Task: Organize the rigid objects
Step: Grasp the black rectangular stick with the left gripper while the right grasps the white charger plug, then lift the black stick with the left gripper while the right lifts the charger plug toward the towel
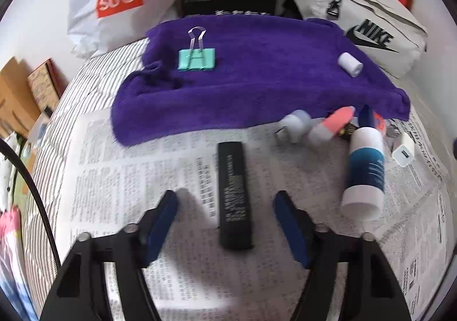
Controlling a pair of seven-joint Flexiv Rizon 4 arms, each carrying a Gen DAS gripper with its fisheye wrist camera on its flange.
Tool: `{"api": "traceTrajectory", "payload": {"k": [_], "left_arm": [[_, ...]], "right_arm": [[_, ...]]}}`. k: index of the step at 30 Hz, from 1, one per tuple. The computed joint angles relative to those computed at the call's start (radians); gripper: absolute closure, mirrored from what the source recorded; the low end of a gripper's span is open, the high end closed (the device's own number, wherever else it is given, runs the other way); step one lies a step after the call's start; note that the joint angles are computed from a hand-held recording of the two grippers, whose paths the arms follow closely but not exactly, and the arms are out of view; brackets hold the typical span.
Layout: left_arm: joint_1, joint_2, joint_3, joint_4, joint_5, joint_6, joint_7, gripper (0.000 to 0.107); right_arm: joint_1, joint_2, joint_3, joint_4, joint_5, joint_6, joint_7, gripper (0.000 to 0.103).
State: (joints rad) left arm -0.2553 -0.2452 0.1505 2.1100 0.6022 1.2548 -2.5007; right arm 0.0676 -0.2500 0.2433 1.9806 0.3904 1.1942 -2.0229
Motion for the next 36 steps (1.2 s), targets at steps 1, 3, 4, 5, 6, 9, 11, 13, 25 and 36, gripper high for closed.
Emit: {"api": "traceTrajectory", "payload": {"k": [1, 3, 4, 5, 6, 9, 11, 13, 25, 36], "left_arm": [[-0.002, 0.001, -0.001, -0.001, 0.002, 0.003, -0.001, 0.057], [-0.002, 0.008, -0.006, 0.006, 0.004, 0.008, 0.011, 0.072], [-0.004, 0.015, -0.009, 0.012, 0.005, 0.008, 0.016, 0.076], [-0.008, 0.026, -0.007, 0.022, 0.009, 0.009, 0.008, 0.084], [-0.004, 0.031, -0.007, 0.030, 0.010, 0.019, 0.002, 0.085], [0.013, 0.029, 0.003, 0.054, 0.014, 0.081, -0.020, 0.086], [0.004, 0.028, 0.014, 0.050, 0.032, 0.083, -0.040, 0.086], [-0.006, 0.029, 0.018, 0.042, 0.051, 0.067, -0.053, 0.086], [-0.009, 0.021, 0.010, 0.017, 0.098, 0.041, -0.111, 0.085], [-0.004, 0.013, 0.022, 0.026, 0.093, 0.086, -0.116, 0.085]], "right_arm": [[0.002, -0.005, 0.000, -0.004, 0.000, 0.003, -0.001, 0.025], [0.004, -0.015, 0.004, -0.009, -0.005, 0.001, -0.011, 0.025], [0.006, -0.019, 0.005, -0.006, -0.010, 0.008, -0.018, 0.025], [0.010, -0.025, 0.007, 0.001, -0.020, 0.015, -0.029, 0.025], [0.007, -0.029, 0.013, 0.002, -0.021, 0.012, -0.042, 0.025], [-0.015, -0.052, 0.051, -0.004, 0.018, 0.015, -0.144, 0.025], [0.004, -0.076, 0.045, 0.008, -0.016, 0.046, -0.168, 0.025], [-0.001, -0.096, 0.056, 0.002, -0.025, 0.051, -0.190, 0.025], [-0.028, -0.209, 0.101, -0.055, -0.100, 0.125, -0.239, 0.041], [-0.092, -0.215, 0.167, -0.072, -0.072, 0.113, -0.262, 0.059]]}}
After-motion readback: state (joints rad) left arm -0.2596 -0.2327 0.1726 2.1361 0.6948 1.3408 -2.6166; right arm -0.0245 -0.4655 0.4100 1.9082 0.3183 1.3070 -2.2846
